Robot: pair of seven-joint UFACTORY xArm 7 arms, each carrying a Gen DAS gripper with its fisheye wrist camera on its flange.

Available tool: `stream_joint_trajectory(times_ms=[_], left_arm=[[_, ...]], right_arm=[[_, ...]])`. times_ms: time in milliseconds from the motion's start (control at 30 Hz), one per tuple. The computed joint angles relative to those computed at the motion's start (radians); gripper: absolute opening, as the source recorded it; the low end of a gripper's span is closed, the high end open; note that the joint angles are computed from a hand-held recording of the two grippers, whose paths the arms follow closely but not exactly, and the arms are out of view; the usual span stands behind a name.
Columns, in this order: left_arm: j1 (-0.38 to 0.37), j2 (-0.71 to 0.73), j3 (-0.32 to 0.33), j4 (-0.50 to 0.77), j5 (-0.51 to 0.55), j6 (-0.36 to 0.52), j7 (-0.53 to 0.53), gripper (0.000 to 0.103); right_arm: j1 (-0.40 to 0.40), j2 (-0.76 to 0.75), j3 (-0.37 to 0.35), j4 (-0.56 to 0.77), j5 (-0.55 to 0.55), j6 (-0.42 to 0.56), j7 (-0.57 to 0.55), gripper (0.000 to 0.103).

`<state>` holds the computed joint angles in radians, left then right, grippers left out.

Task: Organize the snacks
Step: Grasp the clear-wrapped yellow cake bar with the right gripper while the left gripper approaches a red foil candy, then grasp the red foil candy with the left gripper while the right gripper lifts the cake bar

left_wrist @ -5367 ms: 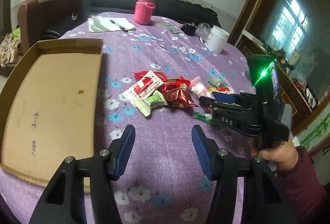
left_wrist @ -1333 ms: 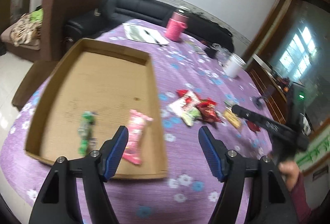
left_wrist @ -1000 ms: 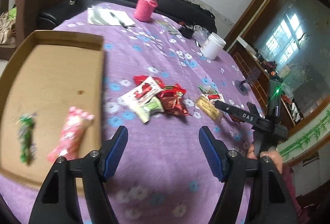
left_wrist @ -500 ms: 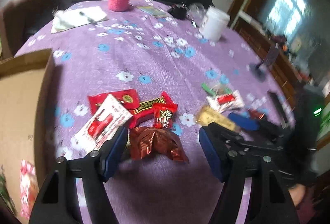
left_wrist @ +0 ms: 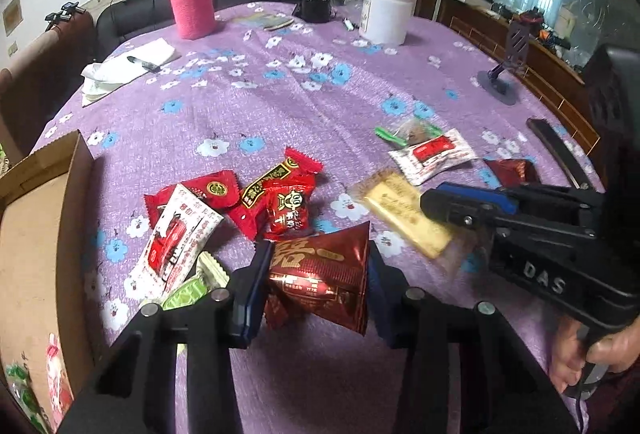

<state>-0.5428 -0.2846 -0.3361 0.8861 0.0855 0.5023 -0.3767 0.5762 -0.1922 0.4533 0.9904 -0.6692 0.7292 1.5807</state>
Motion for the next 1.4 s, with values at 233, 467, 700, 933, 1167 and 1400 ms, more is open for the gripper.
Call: stream_joint_trajectory(times_ms=[233, 467, 700, 933, 1167, 1400], left_arm=[[-0.038, -0.116, 0.038, -0.073, -0.11, -0.025, 0.03, 0.043], [-0.08, -0.193, 0.062, -0.143, -0.222, -0.046, 0.061, 0.044], [-0.085, -0.258, 0.065, -0.194, -0.254, -0.051, 0.041, 0.044], [-0.069, -0.406, 0.099, -0.26, -0.259, -0.018, 0.043, 0.044], [-0.014, -0.541, 0.178, -0.315, -0.271, 0.034, 0.093, 0.044], [0.103, -0.604, 0.254, -0.311, -0.261, 0.096, 0.169, 0.045]], right_arm=[[-0.019, -0.04, 0.009, -0.044, -0.011, -0.069, 0.037, 0.011], [-0.002, 0.05, 0.032, 0.042, -0.017, 0.024, -0.043, 0.067], [0.094, 0.133, -0.013, 0.143, -0.042, 0.193, -0.099, 0.065], [0.169, 0.181, -0.039, 0.218, -0.072, 0.333, -0.121, 0.035], [0.205, 0.162, -0.031, 0.273, -0.082, 0.364, -0.106, 0.036], [0.232, 0.236, -0.041, 0.445, -0.115, 0.324, -0.136, 0.036]])
